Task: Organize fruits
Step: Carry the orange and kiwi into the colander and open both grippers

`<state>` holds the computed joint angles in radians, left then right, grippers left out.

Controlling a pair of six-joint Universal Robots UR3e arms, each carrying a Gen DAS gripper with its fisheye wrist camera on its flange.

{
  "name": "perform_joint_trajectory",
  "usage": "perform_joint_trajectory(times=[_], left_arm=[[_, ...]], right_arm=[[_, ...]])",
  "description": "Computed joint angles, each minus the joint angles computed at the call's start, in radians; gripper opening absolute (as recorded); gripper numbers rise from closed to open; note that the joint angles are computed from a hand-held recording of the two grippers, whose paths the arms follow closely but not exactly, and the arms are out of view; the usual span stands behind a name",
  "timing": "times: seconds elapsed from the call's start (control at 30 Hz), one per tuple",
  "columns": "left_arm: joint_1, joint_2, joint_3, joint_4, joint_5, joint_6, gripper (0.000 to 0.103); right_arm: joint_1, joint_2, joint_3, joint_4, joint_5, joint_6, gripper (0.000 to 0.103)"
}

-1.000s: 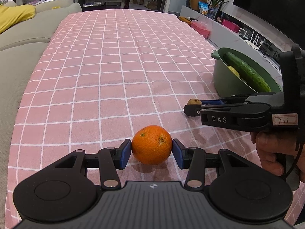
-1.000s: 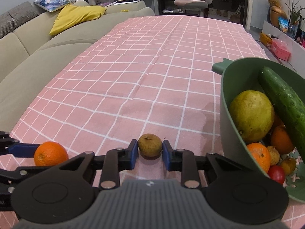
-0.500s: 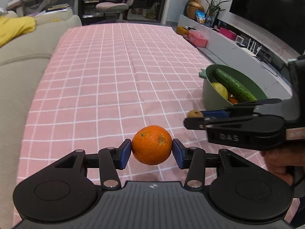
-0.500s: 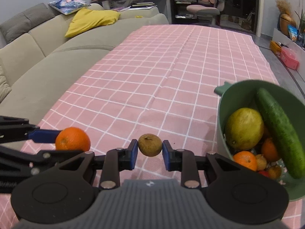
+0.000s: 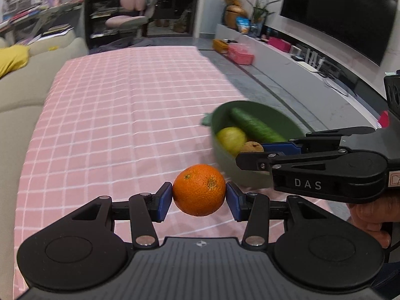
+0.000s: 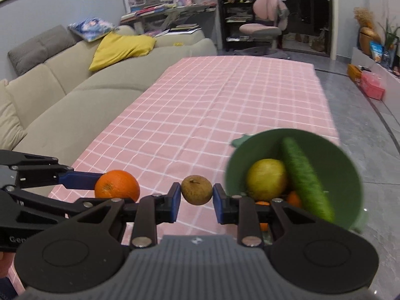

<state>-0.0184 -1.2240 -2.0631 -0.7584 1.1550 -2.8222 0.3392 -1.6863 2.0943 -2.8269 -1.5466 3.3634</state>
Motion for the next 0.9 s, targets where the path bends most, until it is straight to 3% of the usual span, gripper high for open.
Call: perform_joint_trajectory(times=[0.33,0.57,0.9], left_arm=[[-0.314,-0.368,0.315,0.111,0.19,-0.109,0.053],[-0.412,-0.598,0.508,0.094,0.268,-0.093,0.053],[-0.43,-0.669,0.54,0.057,0.312,-0.083,0.053]], right_arm=[[-0.332,-0.298,0.109,0.254,0.145,-0.087,0.024],[-0.427,-0.246,0.098,0.304,0.16,-0.074,0.024],[-0.417,-0.1,0.073,0.189,0.094,-0.06,0.024]])
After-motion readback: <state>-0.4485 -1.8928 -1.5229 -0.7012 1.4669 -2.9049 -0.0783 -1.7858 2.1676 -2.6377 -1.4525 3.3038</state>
